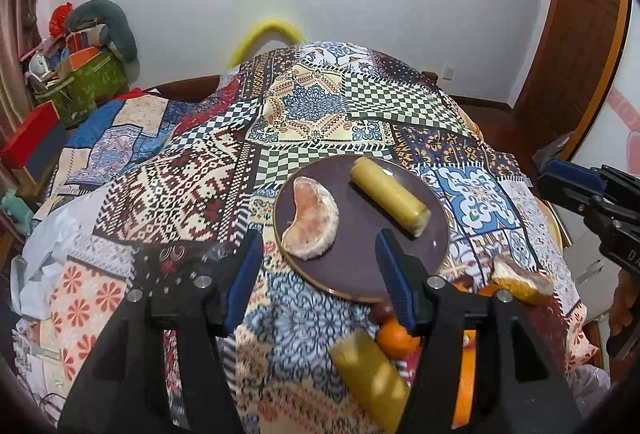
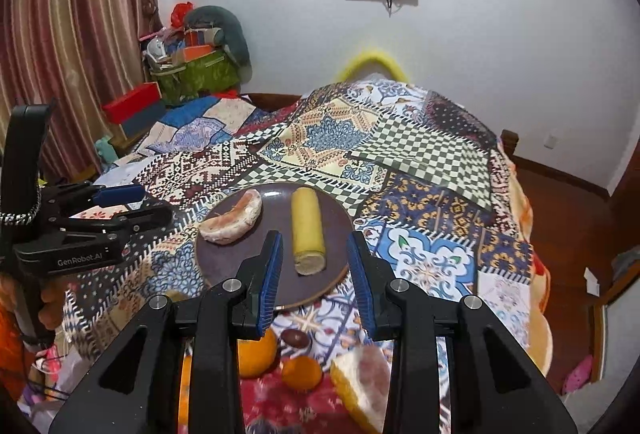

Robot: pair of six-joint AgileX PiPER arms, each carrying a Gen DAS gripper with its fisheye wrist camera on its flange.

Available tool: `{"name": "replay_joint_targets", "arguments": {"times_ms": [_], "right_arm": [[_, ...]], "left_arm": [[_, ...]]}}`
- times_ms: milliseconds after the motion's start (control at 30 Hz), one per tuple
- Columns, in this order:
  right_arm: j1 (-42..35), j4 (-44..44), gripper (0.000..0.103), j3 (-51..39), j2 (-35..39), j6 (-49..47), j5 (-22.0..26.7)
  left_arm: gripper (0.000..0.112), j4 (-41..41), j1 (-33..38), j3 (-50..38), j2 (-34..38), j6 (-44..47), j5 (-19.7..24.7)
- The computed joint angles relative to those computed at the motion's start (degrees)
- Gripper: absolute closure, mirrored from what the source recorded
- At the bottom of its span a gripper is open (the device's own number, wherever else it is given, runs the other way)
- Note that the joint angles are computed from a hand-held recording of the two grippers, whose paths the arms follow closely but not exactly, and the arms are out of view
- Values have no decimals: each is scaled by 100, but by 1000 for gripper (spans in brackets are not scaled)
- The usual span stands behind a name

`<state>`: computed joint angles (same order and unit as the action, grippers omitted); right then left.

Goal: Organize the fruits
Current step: 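Open and withdraw both tools from the plate toward the remaining fruit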

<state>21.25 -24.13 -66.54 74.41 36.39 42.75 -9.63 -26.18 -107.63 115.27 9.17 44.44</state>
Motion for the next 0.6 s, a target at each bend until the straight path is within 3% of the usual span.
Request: {"name": "replay_joint_targets", "arguments": {"times_ms": [133, 233, 600], "right_arm": [[375, -466, 62, 211, -287, 571, 194], [667, -794, 62, 380, -433, 972, 373], [1450, -935, 62, 1102, -810, 2071, 347]], "left_arm": [[50, -75, 1, 727, -473, 60, -224], [49, -109, -12, 1154, -709, 66, -311], [49, -276, -140, 2479, -1367, 155, -496]]}}
